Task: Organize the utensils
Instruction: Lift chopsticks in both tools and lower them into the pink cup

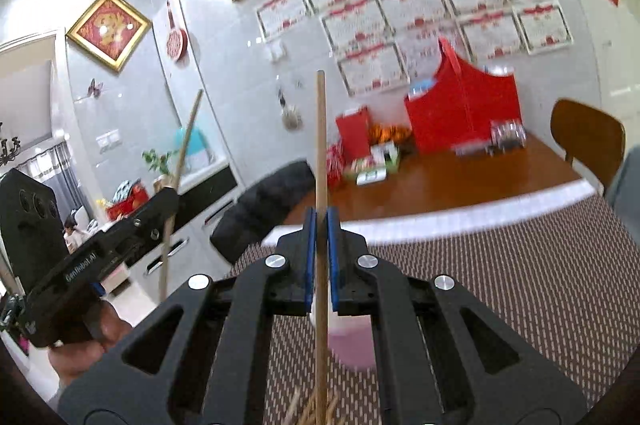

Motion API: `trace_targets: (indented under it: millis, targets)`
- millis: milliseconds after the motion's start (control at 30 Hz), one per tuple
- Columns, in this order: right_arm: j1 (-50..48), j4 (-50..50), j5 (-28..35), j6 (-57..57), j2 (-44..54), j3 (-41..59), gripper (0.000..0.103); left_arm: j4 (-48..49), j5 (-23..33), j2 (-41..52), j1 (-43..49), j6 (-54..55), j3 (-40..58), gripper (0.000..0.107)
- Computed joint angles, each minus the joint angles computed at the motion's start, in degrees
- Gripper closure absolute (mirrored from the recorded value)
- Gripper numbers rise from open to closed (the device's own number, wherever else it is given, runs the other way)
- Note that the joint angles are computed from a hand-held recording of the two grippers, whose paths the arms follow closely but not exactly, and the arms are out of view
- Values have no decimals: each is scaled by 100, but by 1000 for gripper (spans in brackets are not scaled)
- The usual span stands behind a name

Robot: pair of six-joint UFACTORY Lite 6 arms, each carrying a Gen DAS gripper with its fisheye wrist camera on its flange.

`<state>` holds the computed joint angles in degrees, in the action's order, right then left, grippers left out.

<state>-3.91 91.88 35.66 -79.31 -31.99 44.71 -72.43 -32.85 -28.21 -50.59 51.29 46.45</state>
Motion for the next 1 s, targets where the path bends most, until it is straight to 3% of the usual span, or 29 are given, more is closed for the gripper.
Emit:
trace_targets:
  millis: [167, 300, 700, 1000]
  targets:
    - [635, 1322, -690, -1226, 1150, 830, 97, 2704, 175, 1201, 898, -2599, 534, 101]
    - [951, 2298, -912, -2100, 1939, 1281, 97, 3842, 1, 2038, 1320, -3699, 951, 101]
    - [1127, 3655, -752, -3575, 3116, 1523, 97, 5438, -224, 3480, 2035, -5480, 1296, 101]
    - [1055, 3804, -610, -3781, 3303, 1539, 97, 5586, -337, 3740, 2140, -5667, 1510, 101]
